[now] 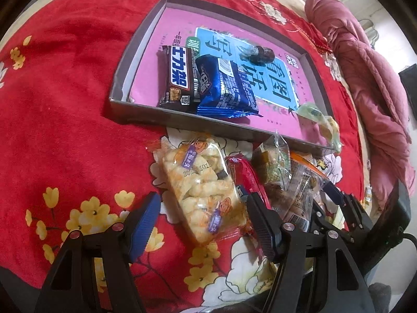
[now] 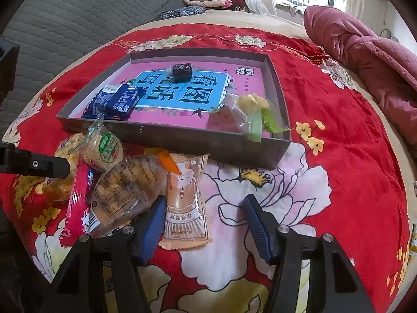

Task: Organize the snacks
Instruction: 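Move right gripper to the cartoon-printed pastry while left gripper approaches the orange-puff bag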

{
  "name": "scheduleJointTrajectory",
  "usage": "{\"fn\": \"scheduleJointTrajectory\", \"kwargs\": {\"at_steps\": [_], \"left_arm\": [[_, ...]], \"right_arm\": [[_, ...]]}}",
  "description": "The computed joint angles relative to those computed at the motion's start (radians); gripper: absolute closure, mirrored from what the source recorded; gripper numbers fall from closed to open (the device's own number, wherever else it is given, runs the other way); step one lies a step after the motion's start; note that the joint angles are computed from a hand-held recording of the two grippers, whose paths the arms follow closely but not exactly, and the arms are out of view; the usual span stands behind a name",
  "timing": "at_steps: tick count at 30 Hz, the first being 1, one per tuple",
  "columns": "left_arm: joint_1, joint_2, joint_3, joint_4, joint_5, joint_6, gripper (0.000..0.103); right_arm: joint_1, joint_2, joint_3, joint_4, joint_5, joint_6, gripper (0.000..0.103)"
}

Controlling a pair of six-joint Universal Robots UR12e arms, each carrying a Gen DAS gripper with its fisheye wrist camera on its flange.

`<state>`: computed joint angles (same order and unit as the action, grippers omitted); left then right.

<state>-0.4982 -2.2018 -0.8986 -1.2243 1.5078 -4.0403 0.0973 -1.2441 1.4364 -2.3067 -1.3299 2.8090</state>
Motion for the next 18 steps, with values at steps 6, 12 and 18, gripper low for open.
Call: {"fn": "scheduleJointTrajectory", "kwargs": {"at_steps": [6,12,18], "left_arm": [[0.002,-0.019,0.024,-0.032,0.008,-0.013,0.03],[0.002,-0.016,0.021,-0.052,0.026,-0.017,0.027],[0.002,-0.009,0.021,-0.095,0.051,-0.024,0.027]], "right_arm": [[0.002,0.007,-0.001,-0.02,-0.005,0.003,0.044],[0.001,0.015,-0.006,-0.029,-0.007,0.011,0.047],[0.001,0.015,-0.005,-0.032,-0.006,0.011,0.047]]}}
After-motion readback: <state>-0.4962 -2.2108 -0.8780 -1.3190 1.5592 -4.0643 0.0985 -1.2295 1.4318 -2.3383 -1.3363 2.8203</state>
